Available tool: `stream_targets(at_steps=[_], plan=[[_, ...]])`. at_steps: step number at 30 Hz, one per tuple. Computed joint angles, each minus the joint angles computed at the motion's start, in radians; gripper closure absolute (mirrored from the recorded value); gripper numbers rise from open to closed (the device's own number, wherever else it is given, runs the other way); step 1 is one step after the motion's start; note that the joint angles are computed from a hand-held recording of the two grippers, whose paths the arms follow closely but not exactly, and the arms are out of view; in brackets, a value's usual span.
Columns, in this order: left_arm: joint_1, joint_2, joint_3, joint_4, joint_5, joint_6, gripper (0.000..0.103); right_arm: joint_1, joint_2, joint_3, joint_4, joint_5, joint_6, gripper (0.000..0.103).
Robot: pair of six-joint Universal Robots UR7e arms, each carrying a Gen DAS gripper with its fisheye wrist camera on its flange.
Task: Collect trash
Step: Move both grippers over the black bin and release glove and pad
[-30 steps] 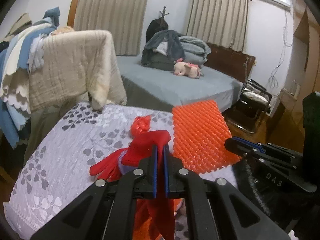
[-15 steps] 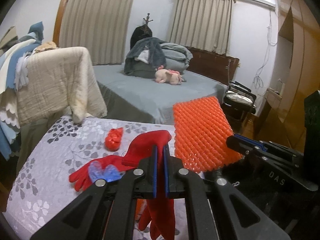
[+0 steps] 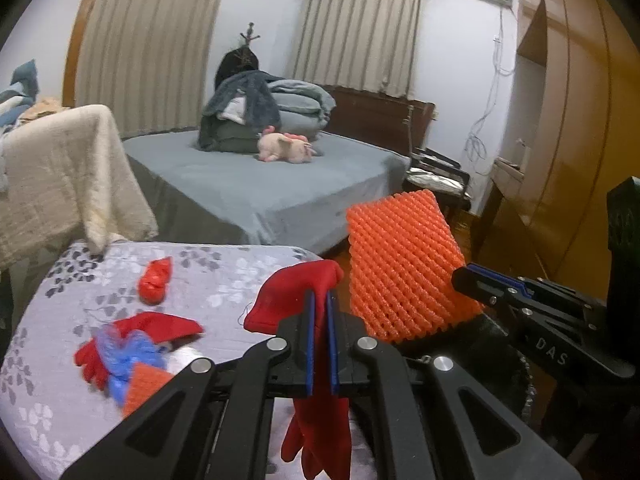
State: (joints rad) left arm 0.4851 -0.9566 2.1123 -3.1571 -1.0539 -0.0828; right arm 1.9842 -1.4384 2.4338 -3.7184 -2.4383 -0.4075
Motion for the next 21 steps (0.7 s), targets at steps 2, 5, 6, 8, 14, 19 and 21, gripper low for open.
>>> stream_targets(at_steps=[2, 5, 6, 8, 14, 19, 21], plan=[[-0.008, 0.015, -0.005, 0.0, -0.017, -0.004, 0.097, -0.002, -0.017, 0.012, -0.004, -0.014, -0.001, 0.093], [-0.017, 0.036, -0.013, -0.005, -0.042, -0.004, 0.097, -0.003, -0.043, 0.032, -0.015, -0.038, -0.004, 0.093], [-0.021, 0.045, -0.016, -0.007, -0.051, -0.004, 0.097, -0.005, -0.056, 0.041, -0.019, -0.047, -0.006, 0.093], [-0.027, 0.063, -0.025, -0.006, -0.07, -0.007, 0.097, -0.005, -0.071, 0.053, -0.023, -0.062, -0.006, 0.093], [-0.042, 0.124, -0.062, -0.01, -0.116, -0.006, 0.097, -0.017, -0.122, 0.09, -0.037, -0.109, -0.007, 0.093], [-0.046, 0.171, -0.093, -0.011, -0.154, -0.001, 0.097, -0.054, -0.181, 0.128, -0.034, -0.126, 0.0, 0.093], [-0.054, 0.197, -0.108, -0.011, -0.171, 0.003, 0.097, -0.072, -0.205, 0.145, -0.033, -0.13, 0.003, 0.093]])
